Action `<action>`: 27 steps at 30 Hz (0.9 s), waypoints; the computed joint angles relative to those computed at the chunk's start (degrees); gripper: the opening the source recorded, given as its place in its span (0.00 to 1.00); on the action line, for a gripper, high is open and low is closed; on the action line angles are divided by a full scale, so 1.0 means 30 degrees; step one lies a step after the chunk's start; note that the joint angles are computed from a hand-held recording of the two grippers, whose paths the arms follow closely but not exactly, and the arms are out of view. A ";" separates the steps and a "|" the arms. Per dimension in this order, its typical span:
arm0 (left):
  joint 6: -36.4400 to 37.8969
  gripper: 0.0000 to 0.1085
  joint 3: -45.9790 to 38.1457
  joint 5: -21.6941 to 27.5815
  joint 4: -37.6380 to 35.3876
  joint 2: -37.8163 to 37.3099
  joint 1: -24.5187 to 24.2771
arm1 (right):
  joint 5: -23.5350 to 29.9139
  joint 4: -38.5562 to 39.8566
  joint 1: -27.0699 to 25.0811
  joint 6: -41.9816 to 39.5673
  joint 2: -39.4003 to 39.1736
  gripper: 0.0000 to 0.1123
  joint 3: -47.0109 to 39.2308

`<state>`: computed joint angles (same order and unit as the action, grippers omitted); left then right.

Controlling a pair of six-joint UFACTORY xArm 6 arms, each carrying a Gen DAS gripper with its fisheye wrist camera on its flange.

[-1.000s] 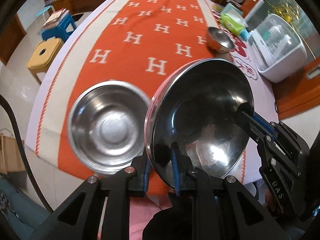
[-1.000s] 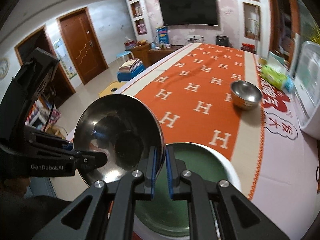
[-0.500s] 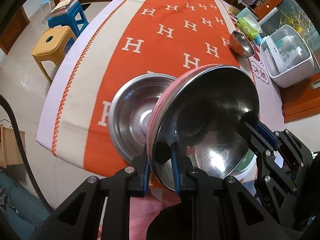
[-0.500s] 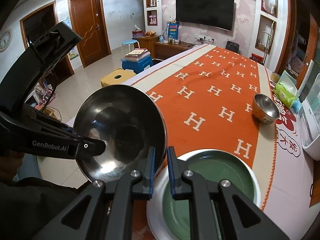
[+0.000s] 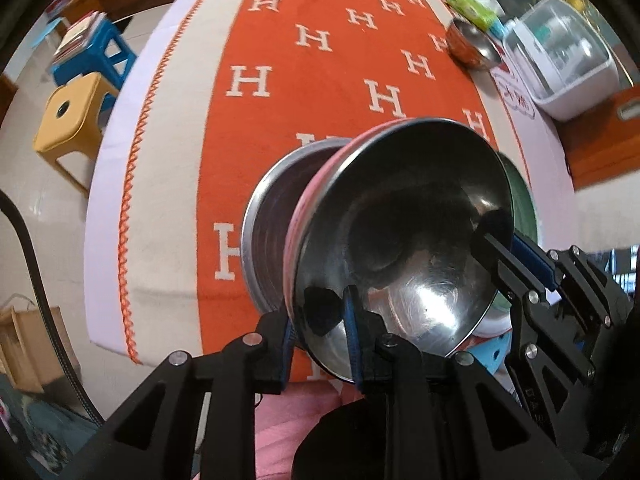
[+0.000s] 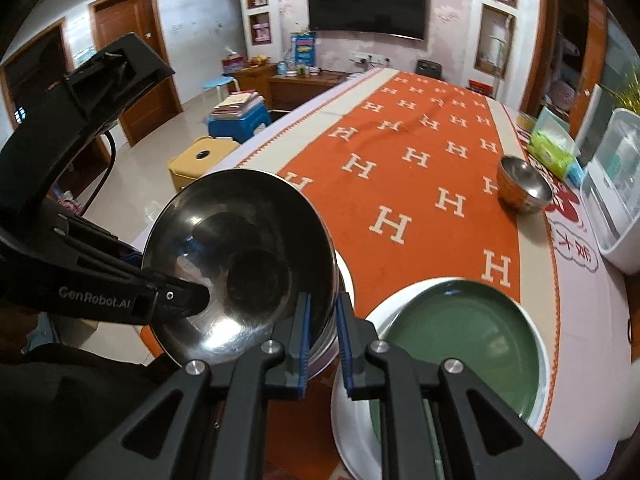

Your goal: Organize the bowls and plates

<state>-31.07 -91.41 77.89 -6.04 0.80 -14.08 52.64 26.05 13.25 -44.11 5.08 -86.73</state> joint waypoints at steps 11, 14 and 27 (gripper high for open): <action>0.1860 0.41 -0.0984 0.0023 -0.0239 0.0881 0.0336 | -0.0646 -0.1889 0.0406 0.2343 0.0045 0.15 0.0257; 0.1916 0.47 -0.0783 -0.0802 -0.0198 0.0657 0.0356 | -0.0778 -0.2257 0.0425 0.2632 -0.0022 0.23 0.0294; 0.2490 0.60 -0.2104 -0.2361 0.1311 0.0982 -0.0694 | -0.0264 -0.2349 -0.0604 0.3584 -0.0446 0.38 0.0031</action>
